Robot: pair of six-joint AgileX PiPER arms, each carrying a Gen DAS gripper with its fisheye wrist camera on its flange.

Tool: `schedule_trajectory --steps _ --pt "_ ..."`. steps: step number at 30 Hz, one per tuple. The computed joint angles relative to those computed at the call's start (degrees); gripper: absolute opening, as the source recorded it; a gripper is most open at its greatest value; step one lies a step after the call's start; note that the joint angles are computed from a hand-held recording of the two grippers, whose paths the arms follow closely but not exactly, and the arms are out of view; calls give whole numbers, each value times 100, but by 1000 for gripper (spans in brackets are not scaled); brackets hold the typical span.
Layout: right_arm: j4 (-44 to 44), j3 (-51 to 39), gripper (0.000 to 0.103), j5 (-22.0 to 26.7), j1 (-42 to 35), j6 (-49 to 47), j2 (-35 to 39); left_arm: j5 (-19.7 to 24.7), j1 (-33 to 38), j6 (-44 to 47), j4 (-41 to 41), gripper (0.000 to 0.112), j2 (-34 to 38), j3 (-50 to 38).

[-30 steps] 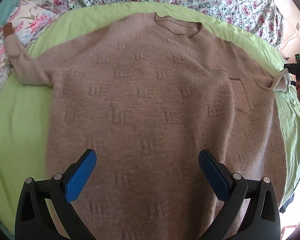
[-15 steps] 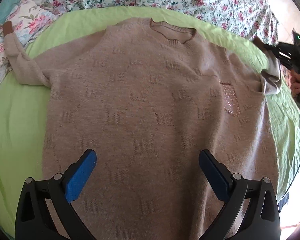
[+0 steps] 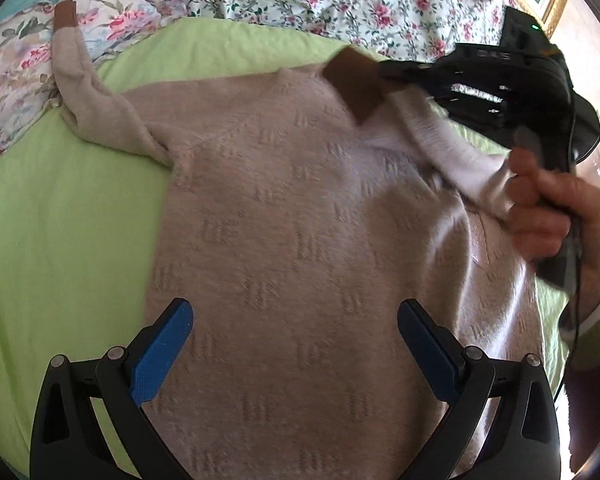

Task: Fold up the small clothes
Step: 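Carry the sleeve cuff across the sweater body with the right gripper, then grasp the other brown cuff with the left gripper while the right gripper releases its sleeve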

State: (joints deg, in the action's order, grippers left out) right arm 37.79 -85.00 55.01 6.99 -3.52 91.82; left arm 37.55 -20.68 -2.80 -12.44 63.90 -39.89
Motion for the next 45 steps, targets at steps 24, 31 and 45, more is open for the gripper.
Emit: schedule_trajectory --steps 24,31,45 --pt "-1014 2402 62 548 -2258 1100 -3754 465 871 3906 -3638 5 3662 -2739" --pt "-1516 2121 62 1420 -4186 261 -3760 -150 1164 3499 -2891 5 3016 -2948" --pt "-1618 1840 10 1029 -3830 -377 -1847 219 1255 3551 -3048 5 3259 -2944"
